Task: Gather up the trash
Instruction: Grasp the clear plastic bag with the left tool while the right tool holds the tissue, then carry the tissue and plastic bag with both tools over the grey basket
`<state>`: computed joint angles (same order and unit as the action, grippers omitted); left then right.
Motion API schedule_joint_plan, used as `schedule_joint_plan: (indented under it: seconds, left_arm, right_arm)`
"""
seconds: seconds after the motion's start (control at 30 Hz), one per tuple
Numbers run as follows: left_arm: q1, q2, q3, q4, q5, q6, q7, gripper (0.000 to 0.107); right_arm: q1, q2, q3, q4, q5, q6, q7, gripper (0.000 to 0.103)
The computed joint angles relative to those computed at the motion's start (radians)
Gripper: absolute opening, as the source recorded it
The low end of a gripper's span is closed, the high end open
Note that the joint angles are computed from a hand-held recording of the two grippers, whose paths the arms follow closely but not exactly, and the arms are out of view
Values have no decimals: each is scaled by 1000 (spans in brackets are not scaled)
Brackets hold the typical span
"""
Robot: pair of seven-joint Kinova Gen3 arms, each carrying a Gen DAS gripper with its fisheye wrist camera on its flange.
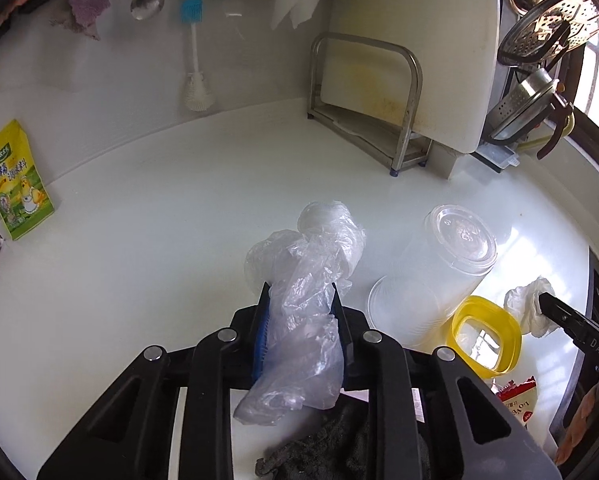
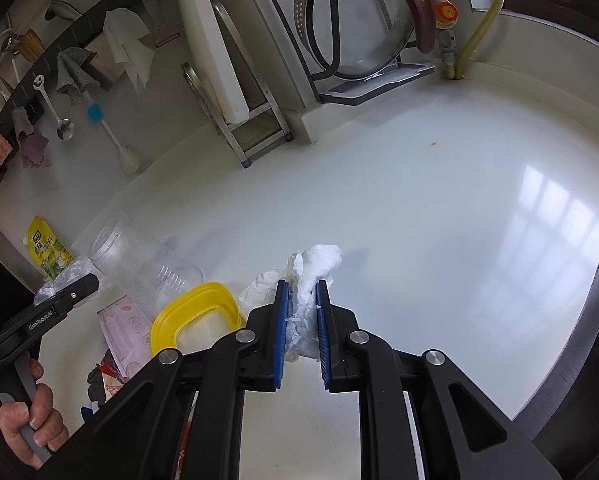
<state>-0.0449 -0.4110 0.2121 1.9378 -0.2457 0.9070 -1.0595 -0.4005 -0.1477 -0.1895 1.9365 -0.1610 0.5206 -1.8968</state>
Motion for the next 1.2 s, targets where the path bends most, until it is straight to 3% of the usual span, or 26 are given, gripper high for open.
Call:
schedule_joint_plan:
  seconds: [0.17,0.43,0.7,0.9,1.2]
  left_arm:
    - [-31,-95,55,13,-41,48,36,25]
    - [-45,-266,88,23,15,153,16,25]
    - [-72,-422,138,21,104,267,7,25]
    - [-92,-537,167,-1,165,362,-17,25]
    - [-129,-710,184,-55,246,546,-69,25]
  right_arm:
    - [14,-17,-32,11,56,-4,-57,13]
    - [72,-107,-153,62,255,-36,-243,13]
    - [123,-271,-233,134,311,15,-322,13]
    - [191,-453,-309,166,300,142,-344,13]
    - [206,-747,-402,148,137,407,-315,13]
